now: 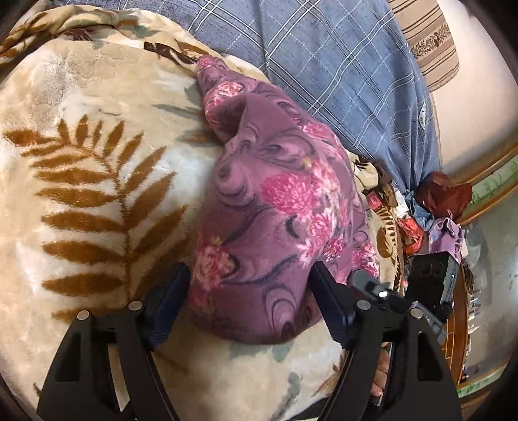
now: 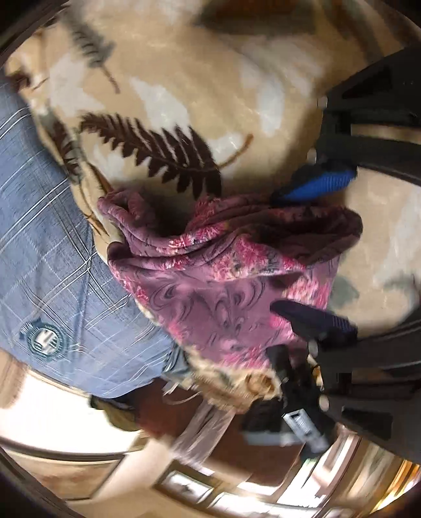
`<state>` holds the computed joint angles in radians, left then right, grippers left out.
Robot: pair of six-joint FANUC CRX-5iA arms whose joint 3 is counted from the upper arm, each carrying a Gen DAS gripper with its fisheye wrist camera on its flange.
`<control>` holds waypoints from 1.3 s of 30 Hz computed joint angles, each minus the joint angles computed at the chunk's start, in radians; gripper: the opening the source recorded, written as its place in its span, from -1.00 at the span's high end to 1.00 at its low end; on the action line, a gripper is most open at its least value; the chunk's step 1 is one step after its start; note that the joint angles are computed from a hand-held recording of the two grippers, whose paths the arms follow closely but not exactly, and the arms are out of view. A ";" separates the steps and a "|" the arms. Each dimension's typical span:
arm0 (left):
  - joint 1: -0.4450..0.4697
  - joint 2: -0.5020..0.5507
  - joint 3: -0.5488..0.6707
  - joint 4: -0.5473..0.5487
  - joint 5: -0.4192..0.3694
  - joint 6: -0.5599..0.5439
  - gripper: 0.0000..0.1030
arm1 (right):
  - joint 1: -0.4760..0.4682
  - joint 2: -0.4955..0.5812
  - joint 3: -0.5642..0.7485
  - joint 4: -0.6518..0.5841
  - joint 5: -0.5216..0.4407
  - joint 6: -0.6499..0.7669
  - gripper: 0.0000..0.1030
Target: Fold small clothes
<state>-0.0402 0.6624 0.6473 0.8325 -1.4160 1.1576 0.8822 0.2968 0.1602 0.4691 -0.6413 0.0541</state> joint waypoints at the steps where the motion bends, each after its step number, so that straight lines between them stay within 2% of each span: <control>1: 0.000 0.000 -0.002 0.005 0.002 -0.001 -0.48 | 0.005 0.005 0.014 0.005 -0.044 0.008 0.29; 3: 0.006 -0.007 -0.015 0.015 0.005 0.002 -0.48 | 0.016 -0.004 0.017 0.039 -0.088 -0.007 0.26; 4: 0.009 -0.013 -0.028 0.018 0.012 -0.003 -0.48 | 0.022 -0.007 0.014 0.068 -0.103 -0.024 0.16; 5: 0.008 -0.021 -0.036 0.011 0.023 -0.012 -0.48 | 0.028 0.006 0.040 0.071 -0.158 -0.014 -0.16; 6: 0.010 -0.030 -0.052 0.007 0.032 -0.027 -0.48 | 0.028 0.026 0.079 0.045 -0.213 0.020 -0.25; 8: 0.001 -0.040 -0.063 -0.011 0.053 -0.040 -0.49 | 0.012 0.050 0.125 -0.057 -0.219 0.118 -0.26; 9: -0.001 -0.042 -0.064 -0.017 0.060 -0.044 -0.49 | 0.012 0.048 0.115 -0.051 -0.195 0.126 -0.22; 10: -0.004 -0.044 -0.064 -0.023 0.064 -0.049 -0.47 | 0.011 0.056 0.130 -0.075 -0.192 0.154 -0.01; 11: -0.006 -0.045 -0.065 -0.023 0.065 -0.048 -0.33 | 0.014 0.069 0.153 -0.088 -0.207 0.173 0.23; 12: -0.005 -0.042 -0.060 -0.017 0.053 -0.043 -0.20 | 0.023 0.085 0.173 -0.067 -0.241 0.165 0.28; 13: -0.004 -0.049 -0.065 -0.017 0.055 -0.043 -0.13 | 0.028 0.092 0.185 -0.060 -0.255 0.164 0.43; 15: 0.002 -0.063 -0.062 -0.026 0.034 -0.027 0.12 | 0.044 0.096 0.206 -0.051 -0.286 0.151 0.50; 17: 0.017 -0.070 -0.054 -0.002 -0.026 0.026 0.22 | 0.060 0.081 0.230 -0.073 -0.316 0.140 0.53; 20: 0.048 -0.099 -0.069 0.023 -0.112 0.054 0.23 | 0.080 0.034 0.227 -0.114 -0.325 0.097 0.52; 22: 0.059 -0.104 -0.069 -0.013 -0.171 0.060 0.22 | 0.084 -0.016 0.182 -0.180 -0.283 0.090 0.51; 24: 0.055 -0.101 -0.070 -0.091 -0.189 0.072 0.21 | 0.081 -0.048 0.116 -0.231 -0.220 0.078 0.51; 25: 0.054 -0.099 -0.089 -0.106 -0.181 0.074 0.19 | 0.079 -0.042 0.106 -0.255 -0.217 0.081 0.51; 27: 0.064 -0.106 -0.184 -0.022 -0.157 0.062 0.17 | 0.079 -0.022 0.091 -0.274 -0.221 0.065 0.50; 30: 0.077 -0.157 -0.301 0.038 -0.080 -0.003 0.05 | 0.106 -0.006 0.108 -0.184 -0.268 0.038 0.41; 34: 0.058 -0.250 -0.362 -0.049 0.045 -0.079 -0.09 | 0.137 0.037 0.167 -0.098 -0.368 0.038 0.36; 36: 0.038 -0.314 -0.405 -0.113 0.141 -0.131 -0.15 | 0.142 0.038 0.155 -0.081 -0.366 -0.002 0.34; 39: 0.020 -0.375 -0.460 -0.153 0.245 -0.173 -0.17 | 0.150 0.038 0.144 -0.056 -0.358 -0.042 0.30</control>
<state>-0.0199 0.2878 0.1875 0.6798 -1.1709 0.9843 1.0317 0.3344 0.3046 0.4130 -0.9998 0.0126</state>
